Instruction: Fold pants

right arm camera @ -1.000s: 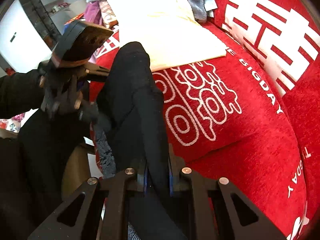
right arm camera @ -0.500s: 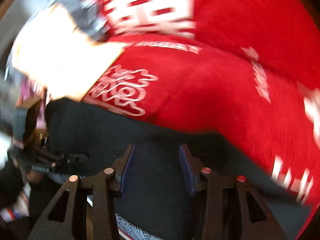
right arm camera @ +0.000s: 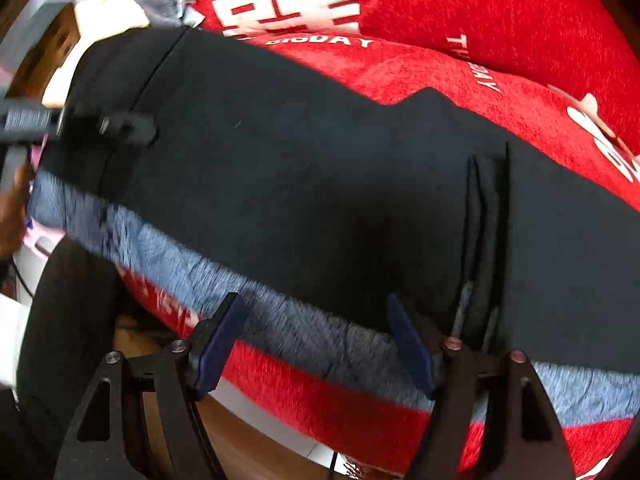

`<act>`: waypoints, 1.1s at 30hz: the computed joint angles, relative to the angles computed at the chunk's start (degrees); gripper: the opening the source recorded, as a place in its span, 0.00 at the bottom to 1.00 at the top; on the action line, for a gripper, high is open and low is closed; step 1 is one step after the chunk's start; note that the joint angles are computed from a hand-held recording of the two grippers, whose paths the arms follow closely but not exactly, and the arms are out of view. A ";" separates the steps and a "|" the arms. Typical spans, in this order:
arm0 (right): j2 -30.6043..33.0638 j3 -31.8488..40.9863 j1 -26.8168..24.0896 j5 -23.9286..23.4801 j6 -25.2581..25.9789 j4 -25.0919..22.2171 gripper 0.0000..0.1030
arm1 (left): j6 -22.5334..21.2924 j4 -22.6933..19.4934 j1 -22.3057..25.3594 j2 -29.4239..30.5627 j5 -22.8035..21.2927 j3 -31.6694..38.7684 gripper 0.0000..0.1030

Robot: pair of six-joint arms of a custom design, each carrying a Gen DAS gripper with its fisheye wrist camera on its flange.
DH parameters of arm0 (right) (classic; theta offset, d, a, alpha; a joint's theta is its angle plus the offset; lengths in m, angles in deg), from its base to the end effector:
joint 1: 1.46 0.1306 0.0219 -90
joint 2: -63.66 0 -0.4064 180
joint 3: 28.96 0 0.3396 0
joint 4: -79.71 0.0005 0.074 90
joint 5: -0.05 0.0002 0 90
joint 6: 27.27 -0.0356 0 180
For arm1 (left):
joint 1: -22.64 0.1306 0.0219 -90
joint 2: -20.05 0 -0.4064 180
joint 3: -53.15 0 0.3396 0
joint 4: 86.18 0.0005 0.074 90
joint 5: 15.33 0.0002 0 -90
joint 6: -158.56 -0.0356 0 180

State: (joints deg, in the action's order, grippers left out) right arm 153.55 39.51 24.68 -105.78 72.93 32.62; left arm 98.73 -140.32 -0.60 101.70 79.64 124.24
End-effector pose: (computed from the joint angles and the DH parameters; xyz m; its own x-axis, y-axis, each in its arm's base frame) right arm 0.3341 0.1742 0.3122 -0.7312 -0.5486 -0.4055 -0.6534 0.7341 0.1849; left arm 0.3141 -0.1388 0.3714 -0.9329 -0.1443 -0.3301 -0.0482 0.9581 -0.2825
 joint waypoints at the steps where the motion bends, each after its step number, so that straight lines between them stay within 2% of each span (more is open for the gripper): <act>1: -0.25 -0.68 0.07 -0.22 -0.38 1.30 0.82 | -0.21 -1.34 -0.93 0.41 -1.14 1.60 0.50; 4: -0.72 -2.31 2.31 1.35 0.13 3.95 0.95 | -1.00 -4.98 -2.79 1.79 -3.71 5.91 0.49; 6: -0.90 -3.75 4.80 5.40 2.04 5.78 1.00 | -1.70 -6.87 -3.79 3.11 -4.96 8.79 0.48; 7: -1.10 -4.80 6.55 8.82 3.71 7.37 1.00 | -1.87 -7.85 -4.57 4.22 -5.76 10.70 0.48; 10: -1.23 -6.72 7.85 11.89 5.09 11.01 1.00 | -3.07 -10.09 -6.28 7.40 -7.24 15.58 0.44; 14: -2.16 -5.81 9.65 15.90 5.76 9.78 1.00 | -3.52 -12.82 -8.35 9.85 -10.19 19.33 0.44; 15: -4.04 -6.56 9.45 14.24 5.59 11.55 1.00 | -3.64 -13.17 -8.65 9.94 -10.54 19.45 0.43; 17: -5.58 -7.42 9.98 14.13 5.39 14.02 1.00 | -3.74 -13.58 -9.19 10.32 -11.05 19.68 0.42; 18: -4.54 -6.63 9.97 14.29 5.55 12.87 1.00 | -3.72 -14.10 -9.42 10.69 -11.40 20.09 0.41; 19: -1.95 -5.00 9.09 12.27 5.70 9.87 1.00 | -3.54 -14.75 -9.62 11.23 -11.68 20.71 0.41; 20: 0.01 -4.78 8.43 11.22 5.41 9.76 1.00 | -3.33 -15.49 -9.66 11.67 -11.64 21.49 0.41; 21: -0.58 -5.96 8.92 12.92 7.60 12.52 1.00 | -2.92 -15.78 -10.06 12.30 -11.95 22.20 0.41; 23: -0.70 -5.76 10.28 15.84 9.69 11.36 1.00 | -2.78 -17.38 -10.65 13.25 -12.45 23.97 0.40; 24: -1.56 -5.70 10.47 15.90 9.90 10.30 1.00 | -2.67 -18.06 -11.04 13.72 -12.71 24.83 0.40; 25: -3.31 -6.01 9.85 13.56 10.06 9.34 1.00 | -2.47 -18.76 -11.52 14.20 -13.03 25.73 0.40; 26: -5.70 -6.79 8.84 11.14 10.12 9.19 1.00 | -2.32 -19.49 -12.06 14.72 -13.30 26.74 0.40; 29: -11.34 -8.40 5.16 8.85 10.59 8.49 1.00 | -2.33 -21.57 -14.31 17.29 -13.11 31.83 0.39; 33: -15.86 -7.07 -5.68 4.06 12.54 4.09 1.00 | -3.16 -24.64 -17.72 24.11 -11.91 42.73 0.39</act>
